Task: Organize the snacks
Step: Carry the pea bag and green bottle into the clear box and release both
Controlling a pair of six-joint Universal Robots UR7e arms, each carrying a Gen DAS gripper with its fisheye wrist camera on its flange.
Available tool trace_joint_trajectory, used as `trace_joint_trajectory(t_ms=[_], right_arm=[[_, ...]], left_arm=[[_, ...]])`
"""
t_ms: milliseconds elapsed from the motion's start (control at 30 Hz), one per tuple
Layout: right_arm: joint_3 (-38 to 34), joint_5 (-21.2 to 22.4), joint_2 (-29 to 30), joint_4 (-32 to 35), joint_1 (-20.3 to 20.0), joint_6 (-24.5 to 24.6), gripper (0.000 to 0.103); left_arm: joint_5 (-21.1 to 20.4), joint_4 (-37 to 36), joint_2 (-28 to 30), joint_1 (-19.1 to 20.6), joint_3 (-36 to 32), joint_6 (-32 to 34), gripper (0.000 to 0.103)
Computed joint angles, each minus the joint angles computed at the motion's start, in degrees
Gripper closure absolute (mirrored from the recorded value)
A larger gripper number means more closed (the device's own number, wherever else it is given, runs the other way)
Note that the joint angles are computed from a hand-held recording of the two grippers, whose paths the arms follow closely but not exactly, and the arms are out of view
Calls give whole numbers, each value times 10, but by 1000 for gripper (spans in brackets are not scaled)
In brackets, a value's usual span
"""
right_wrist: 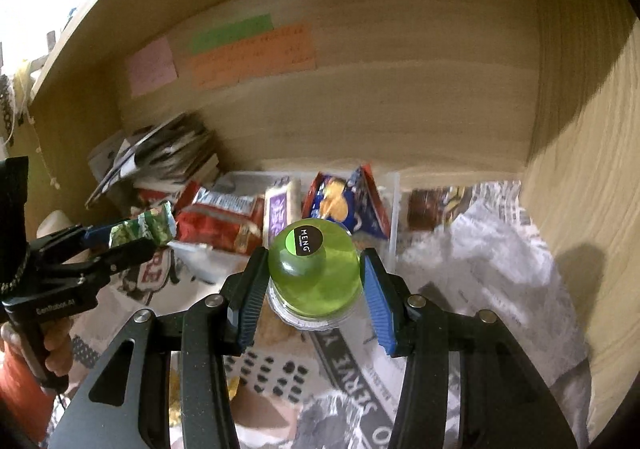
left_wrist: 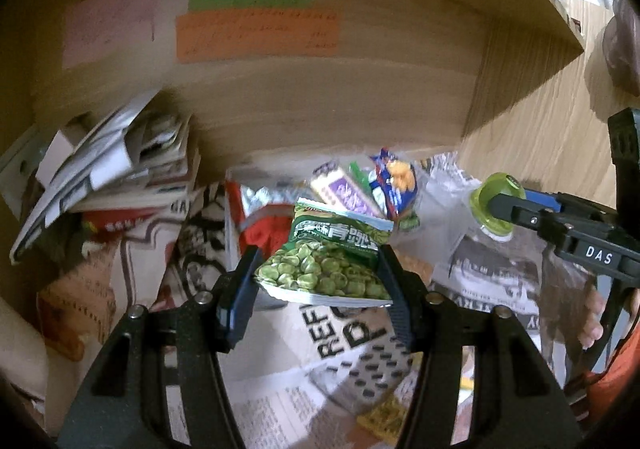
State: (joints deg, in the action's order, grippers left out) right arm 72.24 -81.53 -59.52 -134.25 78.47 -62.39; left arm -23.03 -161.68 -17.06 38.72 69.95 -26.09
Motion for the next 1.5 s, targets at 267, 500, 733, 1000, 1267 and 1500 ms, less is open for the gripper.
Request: trace_joint_trajectory(t_ms=[267,500,733,1000,1267,1500], right_arm=[[-44,-18,43,-3,10,28,60],[-100,-51,87,21,16,60,60],[-109,-64,100,10,19,60,59],[-112,-76,107,18,22,46,60],[-77,-76,86,-13,27,21,58],[-43,-55,55,11,25,13,46]], left_arm=[[-21,11,39,26,-85,45,46],[-39,48,67,47,-148,57,46],[-44,77,92,60,-194,66,46],[-37,92,110,62,-222,72,45],[-33,96,96,56,-198,46,43],[-22,56,59,45,-130,19,43]])
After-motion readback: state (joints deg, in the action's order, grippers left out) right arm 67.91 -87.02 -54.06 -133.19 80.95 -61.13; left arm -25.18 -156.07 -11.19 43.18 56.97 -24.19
